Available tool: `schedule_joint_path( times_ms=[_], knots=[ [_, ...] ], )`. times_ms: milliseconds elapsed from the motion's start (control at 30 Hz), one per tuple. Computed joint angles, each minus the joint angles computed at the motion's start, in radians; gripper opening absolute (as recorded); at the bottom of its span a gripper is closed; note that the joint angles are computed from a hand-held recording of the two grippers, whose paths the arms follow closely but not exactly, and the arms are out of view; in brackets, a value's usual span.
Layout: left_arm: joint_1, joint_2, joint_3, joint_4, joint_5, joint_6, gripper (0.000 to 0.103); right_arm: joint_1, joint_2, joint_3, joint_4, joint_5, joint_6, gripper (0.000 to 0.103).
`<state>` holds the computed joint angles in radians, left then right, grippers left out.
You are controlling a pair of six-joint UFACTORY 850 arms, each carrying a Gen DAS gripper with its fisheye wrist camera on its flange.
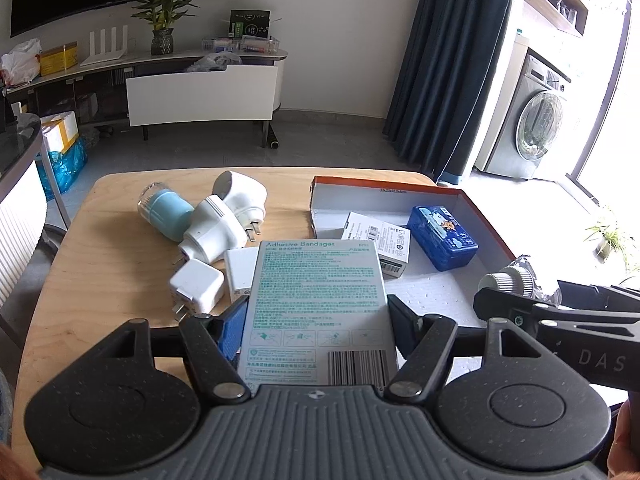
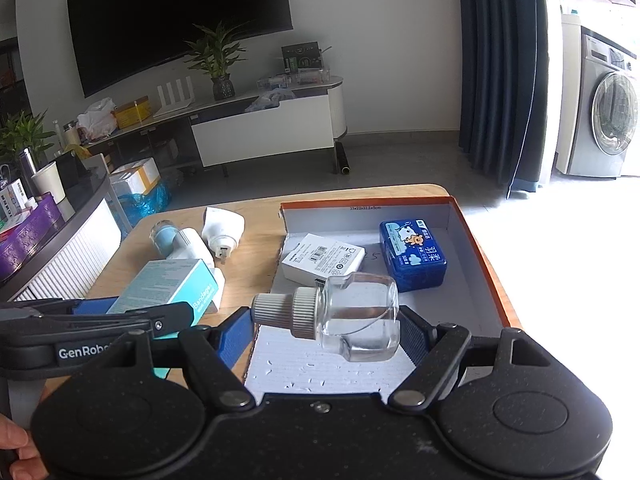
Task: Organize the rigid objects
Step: 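Carry glass bottle and bandage box toward the orange-rimmed lid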
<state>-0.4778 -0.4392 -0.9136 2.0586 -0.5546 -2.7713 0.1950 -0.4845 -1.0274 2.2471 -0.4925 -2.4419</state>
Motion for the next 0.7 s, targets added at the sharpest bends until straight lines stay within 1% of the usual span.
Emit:
schedule_joint_path(
  times_ms=[700],
  knots=[
    [-0.015, -0.038, -0.057, 0.004, 0.022, 0.034, 0.071, -0.026, 0.010, 0.007, 0.033, -0.016, -0.010, 0.091]
  ],
)
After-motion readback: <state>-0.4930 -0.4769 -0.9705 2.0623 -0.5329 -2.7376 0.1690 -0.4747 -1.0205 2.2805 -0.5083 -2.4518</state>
